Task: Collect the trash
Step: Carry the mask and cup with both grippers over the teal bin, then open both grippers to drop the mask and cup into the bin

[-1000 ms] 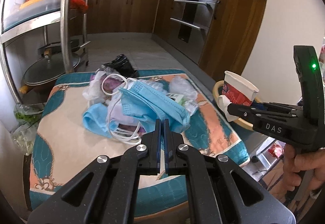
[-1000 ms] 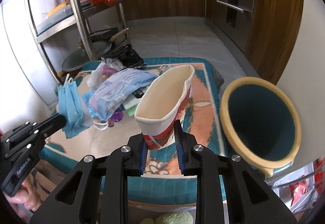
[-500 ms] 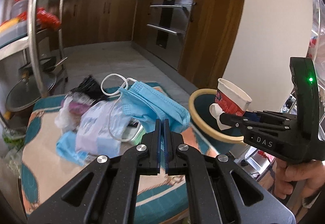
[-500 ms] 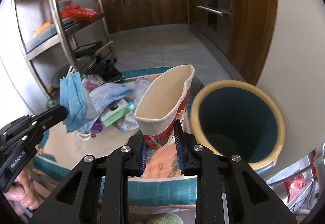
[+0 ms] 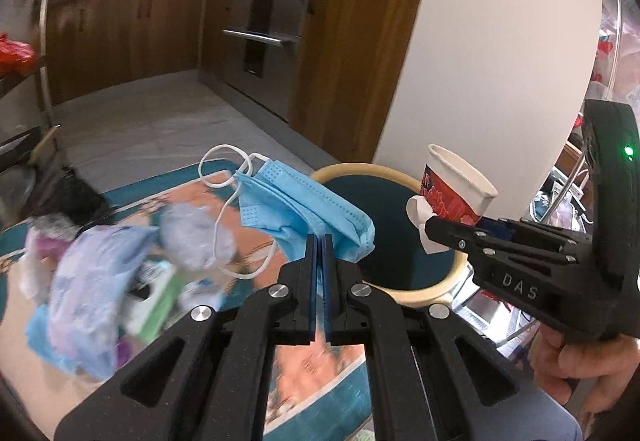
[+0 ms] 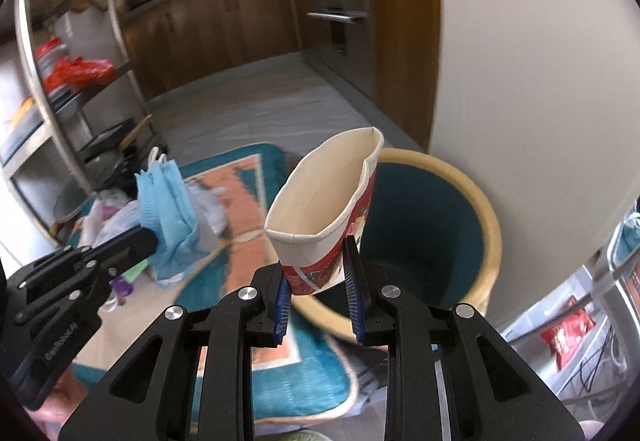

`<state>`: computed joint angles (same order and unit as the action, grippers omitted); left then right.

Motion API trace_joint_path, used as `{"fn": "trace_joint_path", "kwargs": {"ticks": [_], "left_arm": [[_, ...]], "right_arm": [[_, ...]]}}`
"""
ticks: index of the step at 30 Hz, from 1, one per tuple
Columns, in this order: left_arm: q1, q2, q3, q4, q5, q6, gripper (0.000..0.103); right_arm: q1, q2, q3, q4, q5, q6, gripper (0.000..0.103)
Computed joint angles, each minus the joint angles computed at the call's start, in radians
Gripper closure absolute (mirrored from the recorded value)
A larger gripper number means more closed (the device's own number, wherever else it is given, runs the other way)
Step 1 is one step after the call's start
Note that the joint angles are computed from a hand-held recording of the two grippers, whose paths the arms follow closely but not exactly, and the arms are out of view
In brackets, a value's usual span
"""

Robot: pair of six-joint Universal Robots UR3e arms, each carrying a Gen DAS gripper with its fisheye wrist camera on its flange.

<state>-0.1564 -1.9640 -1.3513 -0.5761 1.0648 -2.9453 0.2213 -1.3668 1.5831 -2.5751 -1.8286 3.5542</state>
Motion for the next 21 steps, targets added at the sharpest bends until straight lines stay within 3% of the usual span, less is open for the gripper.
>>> {"fn": "trace_joint_path", "kwargs": {"ticks": [8,17,21], "left_arm": [[-0.119,-0.262,0.376,-0.176,0.036,0.049,0.101],[-0.202,-0.556,0.862,-0.49,0.117,0.171,0.101],[-0.212,-0.606,0.939,-0.549,0.137,0.182,0.101]], "right_arm": [[-0.099,-0.002,0.059,0.014,0.075,0.016,0.077],[-0.198,0.023,0.088,0.068,0.209,0.009,0.076],[-0.212,0.037,0.079,0.099,0.229,0.016,0.075]]}}
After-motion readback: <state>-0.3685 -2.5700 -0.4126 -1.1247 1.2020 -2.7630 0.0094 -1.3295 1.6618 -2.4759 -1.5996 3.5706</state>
